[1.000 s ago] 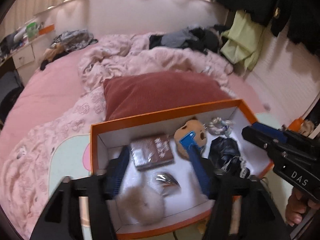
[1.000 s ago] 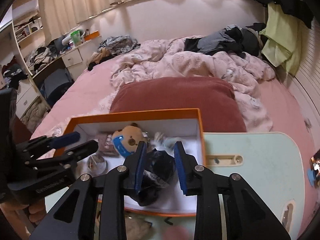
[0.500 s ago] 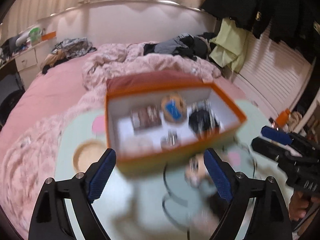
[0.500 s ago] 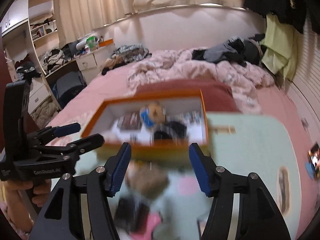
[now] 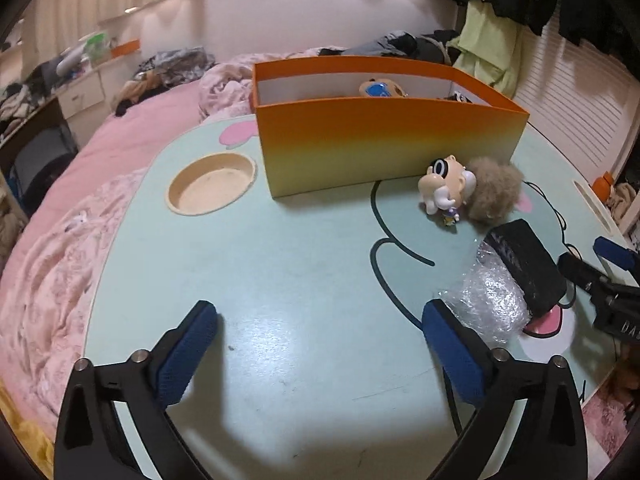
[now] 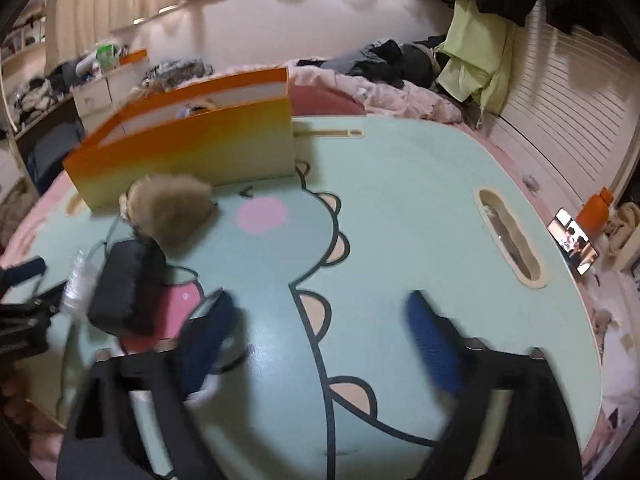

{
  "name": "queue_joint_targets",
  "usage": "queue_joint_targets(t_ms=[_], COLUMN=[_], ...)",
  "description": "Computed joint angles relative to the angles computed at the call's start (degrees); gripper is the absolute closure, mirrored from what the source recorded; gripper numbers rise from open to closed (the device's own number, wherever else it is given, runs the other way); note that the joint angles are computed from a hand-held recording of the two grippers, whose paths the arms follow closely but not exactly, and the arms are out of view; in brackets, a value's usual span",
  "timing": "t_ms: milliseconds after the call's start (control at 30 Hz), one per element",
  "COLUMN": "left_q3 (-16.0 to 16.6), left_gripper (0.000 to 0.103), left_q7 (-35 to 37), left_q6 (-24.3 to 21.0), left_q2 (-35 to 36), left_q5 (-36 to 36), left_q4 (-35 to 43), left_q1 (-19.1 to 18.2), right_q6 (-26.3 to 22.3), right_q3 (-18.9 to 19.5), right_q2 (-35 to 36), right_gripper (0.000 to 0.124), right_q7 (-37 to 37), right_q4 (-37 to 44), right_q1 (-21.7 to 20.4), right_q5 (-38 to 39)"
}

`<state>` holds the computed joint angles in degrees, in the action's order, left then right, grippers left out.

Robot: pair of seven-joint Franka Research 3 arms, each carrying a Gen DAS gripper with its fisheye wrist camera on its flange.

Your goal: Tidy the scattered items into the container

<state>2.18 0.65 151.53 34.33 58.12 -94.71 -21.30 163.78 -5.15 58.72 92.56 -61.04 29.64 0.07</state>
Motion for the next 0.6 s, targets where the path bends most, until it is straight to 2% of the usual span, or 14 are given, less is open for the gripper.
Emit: queue_joint_targets(t_ms=[267, 600], left_q3=[0.7, 0.4], left_gripper=[0.001, 0.001], left_q7=[-3.1, -3.8], left_q6=[0.7, 0.8], left_q2=[-0.1, -0.4], left_q5=[2.3, 2.7], left_q4=[-0.8, -1.3], left_q1=[-0.5, -0.3], right_q6=[0.3, 5.1], right_q3=[0.8, 10.3], right_q2=[0.5, 0.3], right_gripper=[0.027, 0.027], right_q7=[-1.3, -11.1], right_q4=[0.5, -1.5], right_q1=[-0.4, -6.6], right_q5=[0.1, 7.9])
